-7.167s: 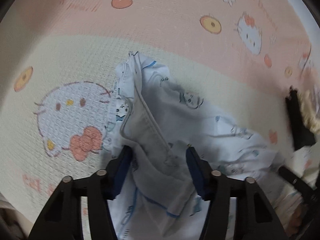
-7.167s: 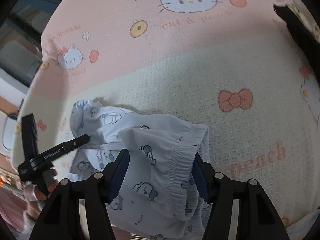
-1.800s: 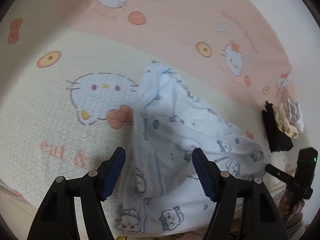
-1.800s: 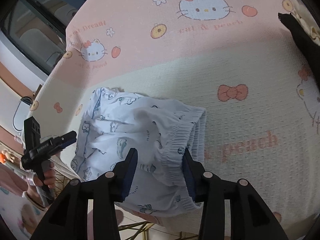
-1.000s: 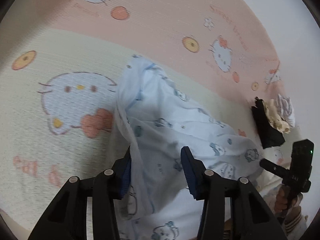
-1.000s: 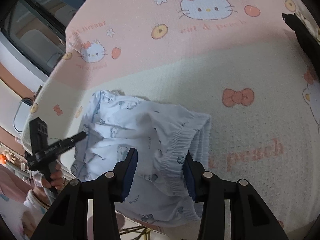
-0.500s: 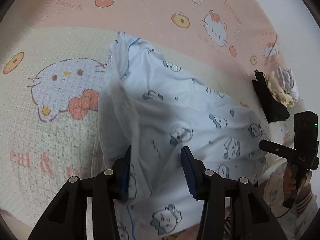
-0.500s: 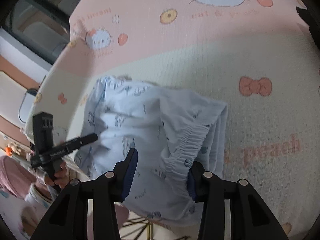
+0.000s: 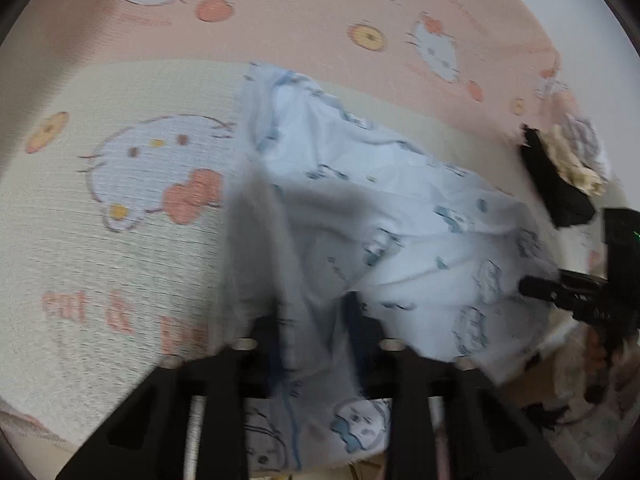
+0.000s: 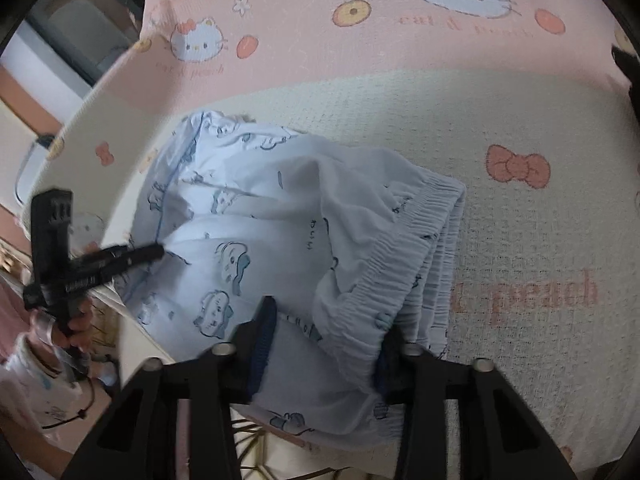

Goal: Fold clothes

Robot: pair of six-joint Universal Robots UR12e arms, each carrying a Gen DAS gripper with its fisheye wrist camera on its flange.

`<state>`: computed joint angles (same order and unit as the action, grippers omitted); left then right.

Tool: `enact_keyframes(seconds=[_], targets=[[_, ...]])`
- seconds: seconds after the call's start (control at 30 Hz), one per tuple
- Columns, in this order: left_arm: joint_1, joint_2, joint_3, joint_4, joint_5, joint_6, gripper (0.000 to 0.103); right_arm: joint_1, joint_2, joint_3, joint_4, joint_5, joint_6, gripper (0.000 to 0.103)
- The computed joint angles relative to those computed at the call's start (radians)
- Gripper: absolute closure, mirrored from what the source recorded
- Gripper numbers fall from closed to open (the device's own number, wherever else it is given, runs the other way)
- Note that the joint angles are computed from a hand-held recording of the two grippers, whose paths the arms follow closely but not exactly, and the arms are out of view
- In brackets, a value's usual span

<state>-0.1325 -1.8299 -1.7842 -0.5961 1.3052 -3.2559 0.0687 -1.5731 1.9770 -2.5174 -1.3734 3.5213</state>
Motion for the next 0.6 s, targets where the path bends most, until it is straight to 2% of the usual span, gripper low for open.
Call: enact_keyframes(seconds=[0.07,0.1,0.2,0.43,0.6], targets=[[0.004,0.002,0.0,0.004,0.0,-0.034,0.094,0.019,0.004,-0.013,0.02,-0.067,-0.014,0.082],[0.006,0.003,-0.001,0.009,-0.004,-0.051,0.095,0.023,0.003,-0.014,0.014,-0.078,-0.017,0.09],[0.012,0.006,0.005,0.022,-0.017,-0.066,0.096,0.025,-0.004,-0.013,-0.029,-0.106,-0.007,0.091],[0.04,-0.004,0.054,0.045,-0.114,-0.059,0.096,-0.007,-0.012,-0.017,-0.124,-0.079,0.045,0.091],[0.053,-0.024,0.102,0.049,-0.108,-0.06,0.097,-0.01,0.014,-0.064,-0.134,-0.106,0.027,0.091]])
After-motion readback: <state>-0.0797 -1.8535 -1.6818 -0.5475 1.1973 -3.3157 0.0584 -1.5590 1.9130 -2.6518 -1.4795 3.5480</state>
